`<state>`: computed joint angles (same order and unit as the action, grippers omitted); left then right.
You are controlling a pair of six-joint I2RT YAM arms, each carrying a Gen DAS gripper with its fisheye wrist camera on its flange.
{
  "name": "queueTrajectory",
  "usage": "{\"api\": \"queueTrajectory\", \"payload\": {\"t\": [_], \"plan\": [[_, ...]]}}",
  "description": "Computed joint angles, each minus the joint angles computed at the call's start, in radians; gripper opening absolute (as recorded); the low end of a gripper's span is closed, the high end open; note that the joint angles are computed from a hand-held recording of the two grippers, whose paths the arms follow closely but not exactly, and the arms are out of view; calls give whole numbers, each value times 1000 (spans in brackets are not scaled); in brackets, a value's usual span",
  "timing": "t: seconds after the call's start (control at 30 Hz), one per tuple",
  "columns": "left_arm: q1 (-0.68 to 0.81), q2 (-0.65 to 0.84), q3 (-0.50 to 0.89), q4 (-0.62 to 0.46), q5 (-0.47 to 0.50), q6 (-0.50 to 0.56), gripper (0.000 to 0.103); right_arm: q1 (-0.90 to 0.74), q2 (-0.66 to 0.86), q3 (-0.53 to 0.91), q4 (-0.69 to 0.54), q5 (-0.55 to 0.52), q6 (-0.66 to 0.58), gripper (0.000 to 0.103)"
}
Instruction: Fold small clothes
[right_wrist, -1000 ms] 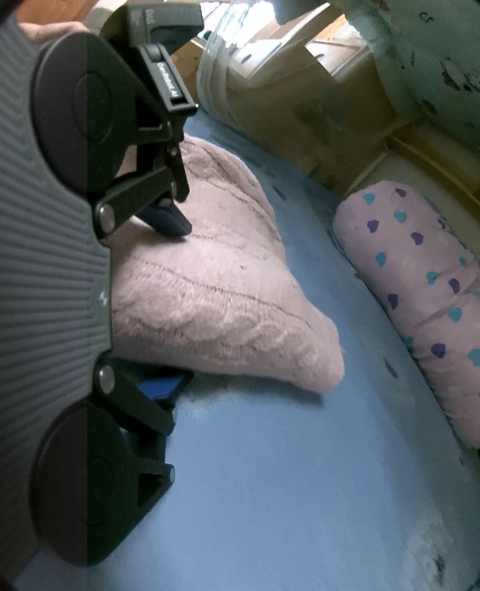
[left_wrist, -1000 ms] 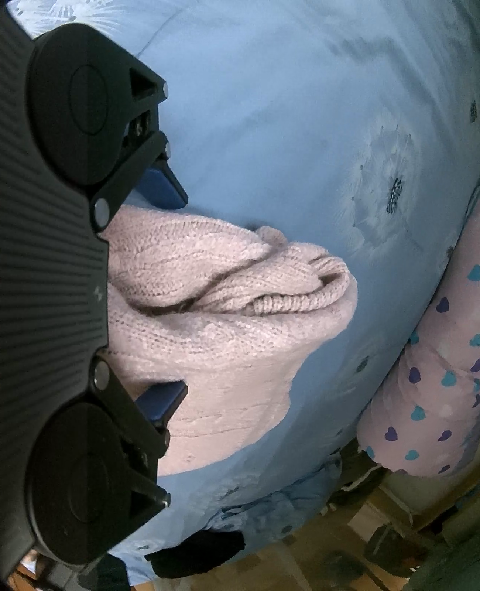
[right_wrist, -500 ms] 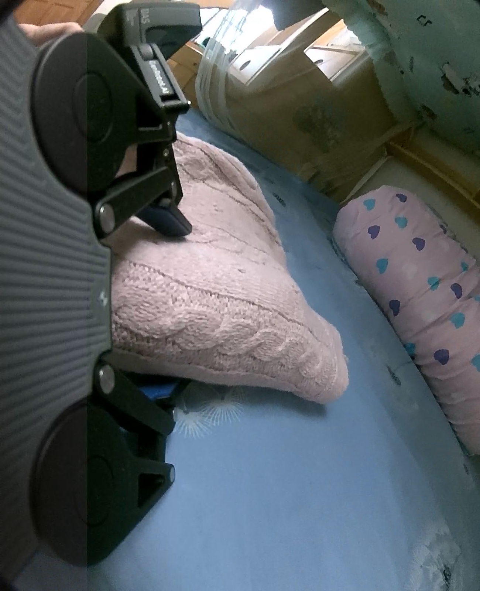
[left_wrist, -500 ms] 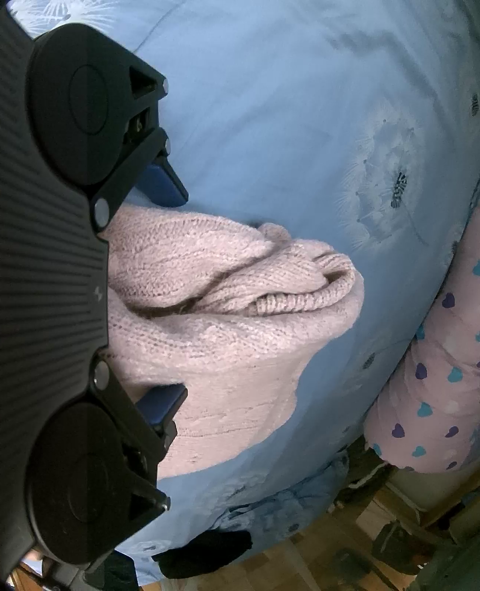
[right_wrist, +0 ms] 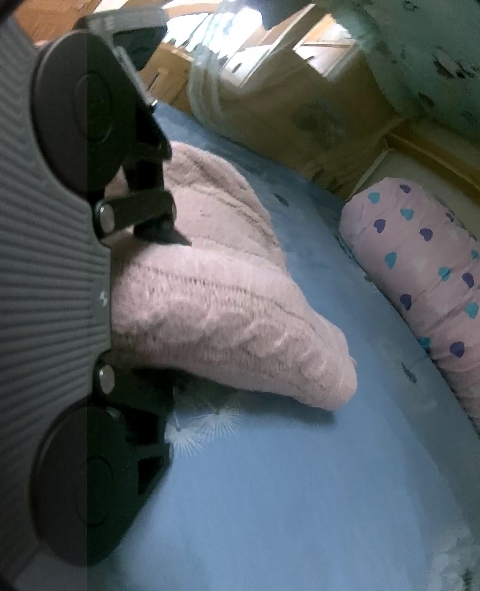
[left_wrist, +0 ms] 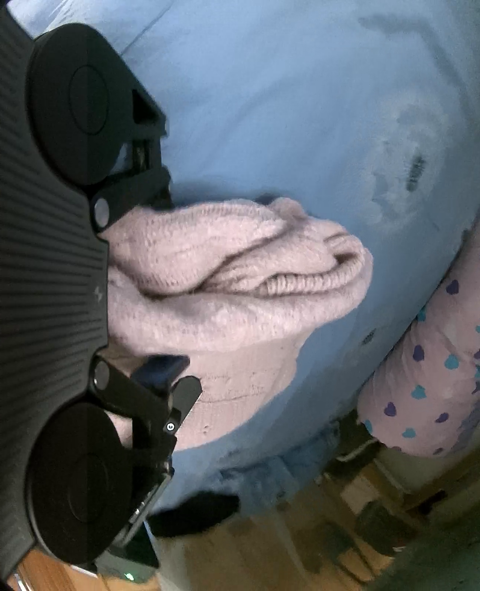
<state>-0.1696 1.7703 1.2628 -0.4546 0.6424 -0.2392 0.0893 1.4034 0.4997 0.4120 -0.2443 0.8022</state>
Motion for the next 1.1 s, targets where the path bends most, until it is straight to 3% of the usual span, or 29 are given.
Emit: {"api": "queueTrajectory", "payload": {"t": [0.13,0.33,0.63,0.83,0.93,1.0,1.1], "plan": [[19,-27,-19,2,41,-17,58,-5,-50,-4,-17,-19,22,43],[21,-114,-59,-59,105,-25,55,-20,-180,25,-142,-79,56,42],[-112,-343,-179,-161,85,-77,55,-168,-486,69,-583,-224,-33,42],[-256,-561,-329,-179,6,-154,54,-407,-740,46,-927,-436,-178,42],[-360,-646,-386,-188,-136,-184,55,-566,-815,36,-1126,-532,-346,43],[-408,-683,-411,-202,-200,-198,56,-633,-837,23,-1224,-531,-444,46],[-448,-716,-426,-218,-244,-220,56,-628,-876,-7,-1297,-416,-501,54]]}}
